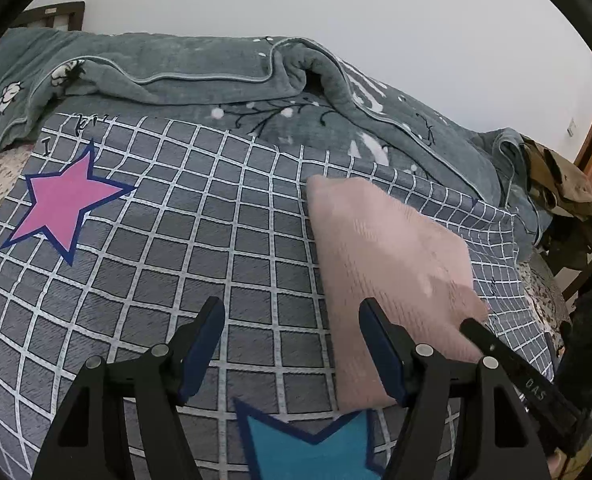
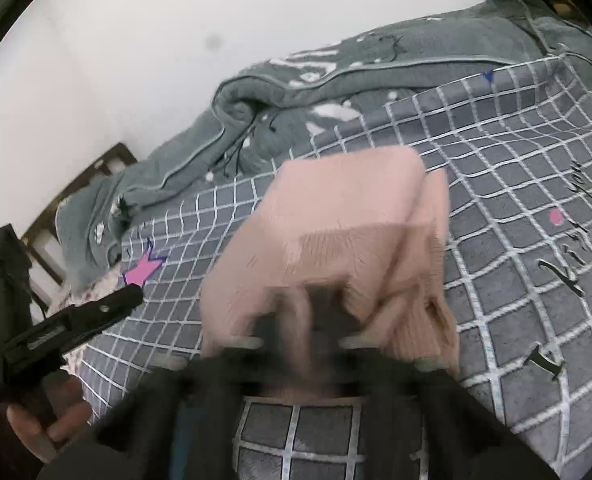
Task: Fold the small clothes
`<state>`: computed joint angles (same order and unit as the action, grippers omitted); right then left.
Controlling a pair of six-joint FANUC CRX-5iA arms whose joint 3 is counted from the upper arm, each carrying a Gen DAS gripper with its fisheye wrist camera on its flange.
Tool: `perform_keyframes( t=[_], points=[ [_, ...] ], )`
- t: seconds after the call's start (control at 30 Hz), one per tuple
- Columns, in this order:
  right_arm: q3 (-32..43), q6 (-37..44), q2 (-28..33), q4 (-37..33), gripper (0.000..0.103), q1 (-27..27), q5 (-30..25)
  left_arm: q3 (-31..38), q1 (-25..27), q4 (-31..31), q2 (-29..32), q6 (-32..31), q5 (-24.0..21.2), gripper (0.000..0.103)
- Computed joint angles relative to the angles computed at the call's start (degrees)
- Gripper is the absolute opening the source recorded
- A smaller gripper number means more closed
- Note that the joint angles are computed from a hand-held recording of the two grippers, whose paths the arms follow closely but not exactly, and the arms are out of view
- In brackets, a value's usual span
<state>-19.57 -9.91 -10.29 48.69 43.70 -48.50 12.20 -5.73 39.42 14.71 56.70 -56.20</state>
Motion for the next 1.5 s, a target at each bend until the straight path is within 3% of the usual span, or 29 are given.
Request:
perform_keyframes(
  t=[0.1,0.13,0.23,0.33,0.37,0.43,0.5,0.6,0.8,0.83,0.93,0.97,1.0,1.03,1.1,1.17,1.2,1.27,1.37,1.43,1.5],
  points=[
    [-5.5,-9.7,-3.2,13.7,0.005,3.3,-7.2,-1.6,0.2,1.8,-0.5,-2.3,0.6,0.068],
    [-7.3,-10.7,-4.8,15.6,0.005,3.9,-7.3,-2.0,0.3,2.6,-0.5,-3.1,0.7,0.068],
    [-7.3,-8.2,-5.3,8.0,0.005,5.3,-10.7,-1.8,-0.4,3.9,0.3,-4.1,0.1,0.068],
    [-7.3,-4.9,-5.3,-0.4,0.008,3.9,-7.5,-0.4,-1.7,2.4,1.2,-3.6,-0.6,0.068],
    [-8.2,-5.7,-6.2,-0.4,0.011,3.8,-6.4,-0.6,-2.1,2.3,1.1,-4.2,-0.3,0.068],
    [-9.4,-7.5,-7.7,1.5,0.031,3.4,-4.8,-1.2,-2.5,1.9,0.9,-5.0,0.5,0.068],
    [-10.1,-8.9,-8.8,4.3,0.044,2.4,-3.7,-1.3,-2.7,1.3,0.9,-4.9,1.0,0.068],
    [-9.9,-9.4,-8.3,7.4,0.045,-0.4,-1.1,-0.9,-2.3,1.6,1.6,-4.0,0.5,0.068],
    [-5.8,-5.3,-4.5,2.7,0.045,-5.5,4.4,-1.2,-1.7,3.4,1.8,-4.2,1.2,0.068],
    [-5.0,-4.1,-3.9,1.3,0.049,-5.8,4.8,-1.3,-1.7,3.7,1.8,-4.3,1.4,0.068],
    [-0.3,3.0,-0.3,-4.5,0.053,-6.2,1.3,-1.4,-1.7,4.7,1.9,-4.4,1.8,0.068],
    [0.9,4.2,0.8,-5.6,0.05,-6.4,0.1,-1.3,-1.7,5.0,2.0,-4.3,1.7,0.068],
    [1.6,4.9,1.4,-6.1,0.026,-6.4,-0.8,-1.1,-1.8,5.1,2.2,-4.2,1.5,0.068],
    [1.5,5.7,1.3,-5.9,0.017,-6.6,-0.1,-1.0,-1.9,5.1,2.3,-4.2,1.2,0.068],
    [-1.5,4.9,-1.0,-0.9,0.017,-6.6,3.2,-1.0,-2.0,4.7,2.3,-4.6,1.1,0.068],
    [-7.0,-3.3,-4.4,10.8,0.017,-6.5,4.5,-1.0,-2.2,4.4,2.2,-5.3,1.3,0.068],
    [-8.1,-4.9,-5.3,12.8,0.017,-6.2,3.1,-1.1,-2.2,4.4,2.2,-5.5,1.2,0.068],
    [-7.5,-3.1,-4.8,8.5,0.018,-6.1,0.1,-1.0,-2.4,4.7,2.4,-5.9,0.5,0.068],
    [-6.8,2.2,-4.3,-4.0,0.025,-8.0,2.4,-1.0,-3.0,4.8,2.5,-6.6,-0.1,0.068],
    [-7.8,0.4,-5.1,-3.1,0.041,-7.8,2.4,-0.9,-3.5,4.9,2.5,-6.9,-0.4,0.068],
    [-6.2,1.5,-4.4,-2.5,0.047,-6.6,-2.0,-0.3,-3.8,5.3,3.1,-6.6,-1.4,0.068]
  ],
)
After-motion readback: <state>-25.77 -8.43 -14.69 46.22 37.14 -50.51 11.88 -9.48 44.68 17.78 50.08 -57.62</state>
